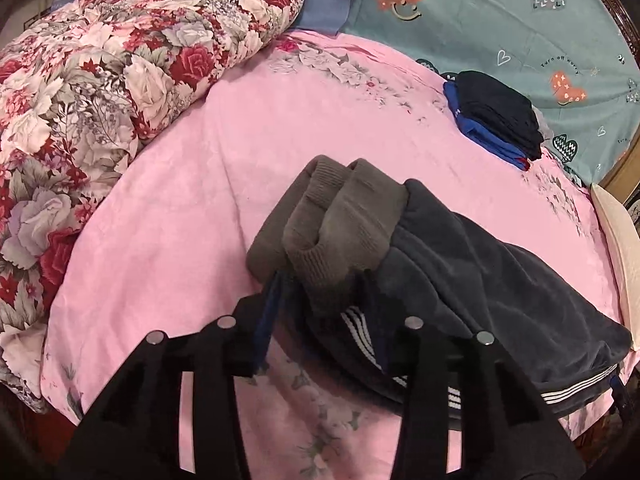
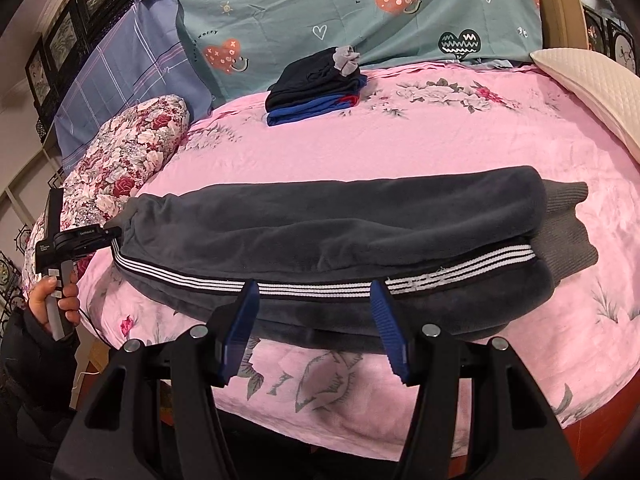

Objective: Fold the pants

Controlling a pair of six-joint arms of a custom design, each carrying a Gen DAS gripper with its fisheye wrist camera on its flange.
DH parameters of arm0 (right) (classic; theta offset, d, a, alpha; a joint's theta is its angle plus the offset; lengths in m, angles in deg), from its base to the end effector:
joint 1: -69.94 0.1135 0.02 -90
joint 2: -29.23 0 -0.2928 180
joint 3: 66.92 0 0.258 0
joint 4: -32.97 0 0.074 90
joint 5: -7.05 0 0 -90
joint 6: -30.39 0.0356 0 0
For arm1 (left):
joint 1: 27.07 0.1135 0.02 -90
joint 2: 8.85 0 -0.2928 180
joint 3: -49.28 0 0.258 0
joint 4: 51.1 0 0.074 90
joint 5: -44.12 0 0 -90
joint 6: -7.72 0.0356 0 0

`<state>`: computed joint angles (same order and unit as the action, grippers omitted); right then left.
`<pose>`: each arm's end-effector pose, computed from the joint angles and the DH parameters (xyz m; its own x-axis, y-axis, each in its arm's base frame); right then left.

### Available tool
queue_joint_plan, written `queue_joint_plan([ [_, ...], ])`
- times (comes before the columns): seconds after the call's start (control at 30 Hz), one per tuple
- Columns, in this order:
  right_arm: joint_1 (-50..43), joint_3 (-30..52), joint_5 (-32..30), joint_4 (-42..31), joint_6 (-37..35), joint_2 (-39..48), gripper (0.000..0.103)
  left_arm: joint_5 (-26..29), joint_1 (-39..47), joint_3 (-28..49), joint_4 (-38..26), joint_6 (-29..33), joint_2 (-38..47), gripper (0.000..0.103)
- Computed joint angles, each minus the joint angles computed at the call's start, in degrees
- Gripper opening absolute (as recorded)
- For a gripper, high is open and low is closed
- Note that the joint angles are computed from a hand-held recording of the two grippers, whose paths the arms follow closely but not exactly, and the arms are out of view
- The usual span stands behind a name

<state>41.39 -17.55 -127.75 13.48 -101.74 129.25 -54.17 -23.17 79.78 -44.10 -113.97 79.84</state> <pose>0.2476 -0.1062 0.1090 -0.6991 -0.1615 -0.6965 -0.4586 0.8486 0.2636 0.2169 0.0199 0.1019 -0.5788 -0.5605 -0.5923 -0.5424 0.8070 -0.2336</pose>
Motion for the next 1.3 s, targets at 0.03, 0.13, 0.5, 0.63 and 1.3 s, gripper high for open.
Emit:
queue_joint_plan([
  [0.03,-0.06,-0.05,-0.2,0.05,-0.05,-0.2,0.058,-0.16,-0.25,-0.06,0.69,0.21,0.53,0.031],
  [0.13,0.0,-0.41,-0.27,0.34,0.08,-0.59,0.058,-1.29,-0.91,-0.76,1.73,0.07,-0.85,0.013],
  [0.5,0.3,-1.23,-1.1,-0.12,-0.7,-2.1,0.058,-2.92,1.18,-0.58,-5.64,3.01,-11.47,0.011],
  [0.63,0.57,-0.75,-0.27,0.77,-0.07,-0.24,0.058,-0.15,5.46,-2.46,2.86,3.02,-2.14,0.012],
  [1.3,-15.71,16.54,-7.98,-4.61,10.03,9.92,0.078,-34.28,-40.79,3.19,-26.0,-11.51,-19.99,0.055],
])
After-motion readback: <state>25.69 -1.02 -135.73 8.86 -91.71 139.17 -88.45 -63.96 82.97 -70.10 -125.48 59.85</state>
